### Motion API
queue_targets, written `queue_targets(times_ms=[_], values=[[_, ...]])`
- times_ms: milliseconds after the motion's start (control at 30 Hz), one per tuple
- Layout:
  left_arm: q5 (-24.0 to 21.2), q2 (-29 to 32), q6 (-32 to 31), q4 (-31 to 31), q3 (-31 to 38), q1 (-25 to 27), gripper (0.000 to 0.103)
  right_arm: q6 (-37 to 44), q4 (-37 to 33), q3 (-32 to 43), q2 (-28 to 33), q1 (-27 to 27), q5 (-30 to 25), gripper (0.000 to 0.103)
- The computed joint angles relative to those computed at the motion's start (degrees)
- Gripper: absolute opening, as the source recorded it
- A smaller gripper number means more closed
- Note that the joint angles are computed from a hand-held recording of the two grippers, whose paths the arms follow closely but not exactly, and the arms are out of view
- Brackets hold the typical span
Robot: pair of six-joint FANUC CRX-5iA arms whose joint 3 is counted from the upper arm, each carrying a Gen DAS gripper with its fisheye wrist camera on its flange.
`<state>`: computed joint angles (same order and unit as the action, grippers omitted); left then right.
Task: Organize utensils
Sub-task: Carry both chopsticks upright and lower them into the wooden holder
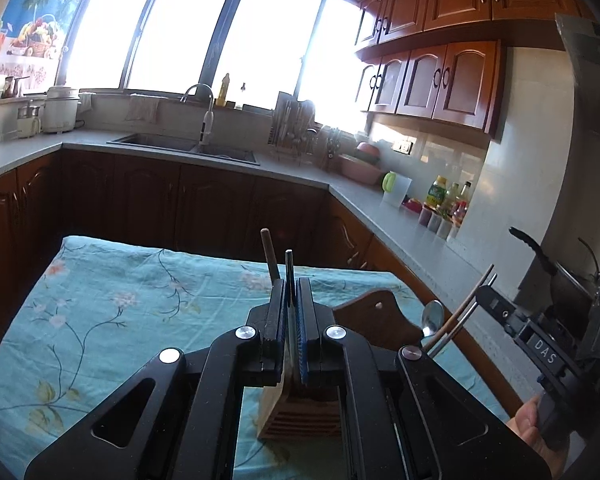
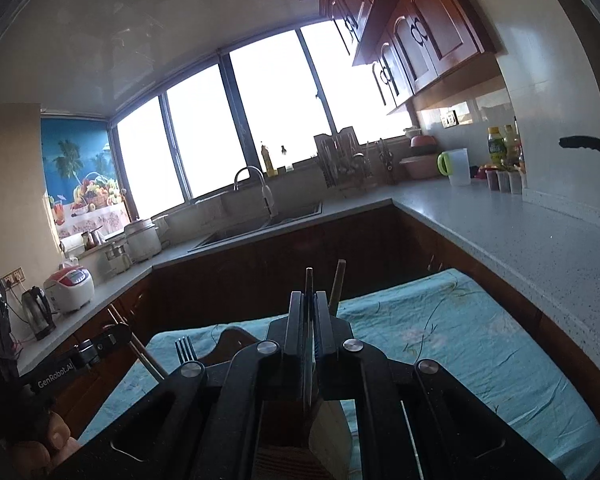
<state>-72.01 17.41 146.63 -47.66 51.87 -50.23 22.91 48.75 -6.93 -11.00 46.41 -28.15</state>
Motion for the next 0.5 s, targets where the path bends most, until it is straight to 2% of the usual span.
queue_targets(times_ms=[367, 500], values=[[-0.57, 0.52, -2.45, 2.71, 1.57, 1.19, 0.004, 5.14, -6.62, 2.47, 0.35, 0.48, -3.10, 0.005], [0.24, -0.29, -2.46, 5.70, 0.82, 2.20, 0.005, 5.76, -7.71, 3.29, 0.52, 0.91, -4.50, 0.015]])
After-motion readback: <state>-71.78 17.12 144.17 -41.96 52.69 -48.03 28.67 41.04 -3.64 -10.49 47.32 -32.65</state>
